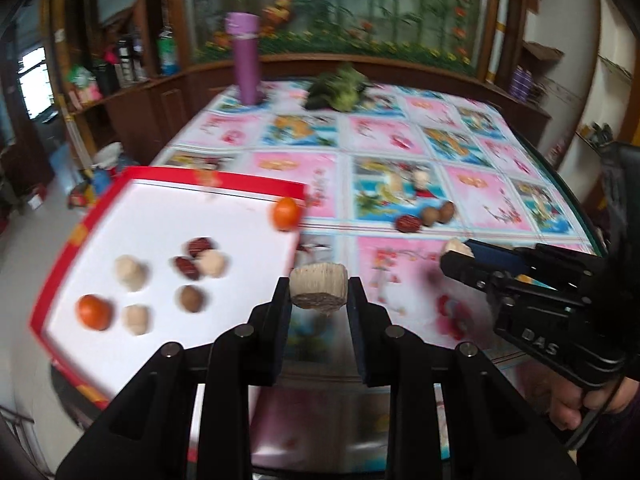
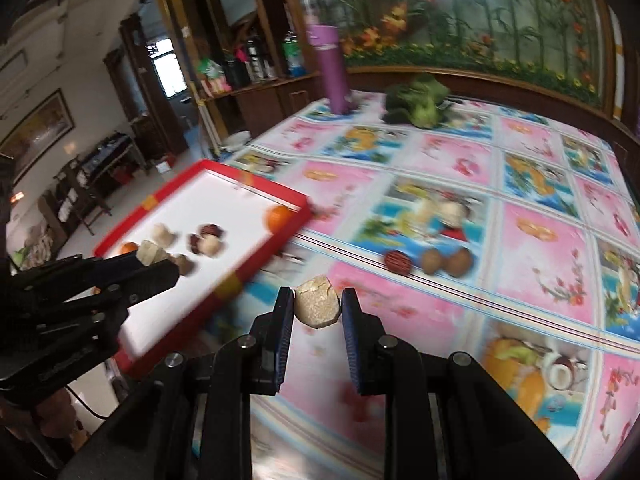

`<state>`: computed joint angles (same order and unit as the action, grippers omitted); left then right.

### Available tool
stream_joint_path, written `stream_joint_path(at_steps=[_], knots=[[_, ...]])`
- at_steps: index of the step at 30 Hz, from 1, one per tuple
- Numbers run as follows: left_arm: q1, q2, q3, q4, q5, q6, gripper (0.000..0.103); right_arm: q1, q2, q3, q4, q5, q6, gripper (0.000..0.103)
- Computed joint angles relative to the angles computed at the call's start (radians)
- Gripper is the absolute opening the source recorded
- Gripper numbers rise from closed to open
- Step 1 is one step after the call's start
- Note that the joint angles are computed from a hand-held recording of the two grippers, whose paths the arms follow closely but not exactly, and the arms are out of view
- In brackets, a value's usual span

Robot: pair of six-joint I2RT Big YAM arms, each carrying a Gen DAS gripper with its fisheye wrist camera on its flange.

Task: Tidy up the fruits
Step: 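Grasp a beige cylindrical chunk with the left tool, then carry both chunks into the tray and open both tools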

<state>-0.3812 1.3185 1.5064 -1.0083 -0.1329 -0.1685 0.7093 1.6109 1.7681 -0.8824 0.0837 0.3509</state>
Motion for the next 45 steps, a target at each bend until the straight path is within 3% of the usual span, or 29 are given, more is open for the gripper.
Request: stream_joint_path(at_steps=[10, 24, 45], knots=[[0.109, -0.068, -0.055, 0.050, -0.059, -0.003, 0.029, 0.068, 0.155, 0.221, -0.076, -0.010, -0.014, 0.023], [0.235, -0.052, -0.082, 0.073, -0.053, -0.004, 0.030, 0.082, 0.314, 0.442, -0.174, -0.045, 0.010, 0.023], [0.291, 0.027, -0.040, 0.066, -0.068, 0.027, 0.030, 0.066, 0.457, 0.629, -0.282, -0.040, 0.036, 0.023]])
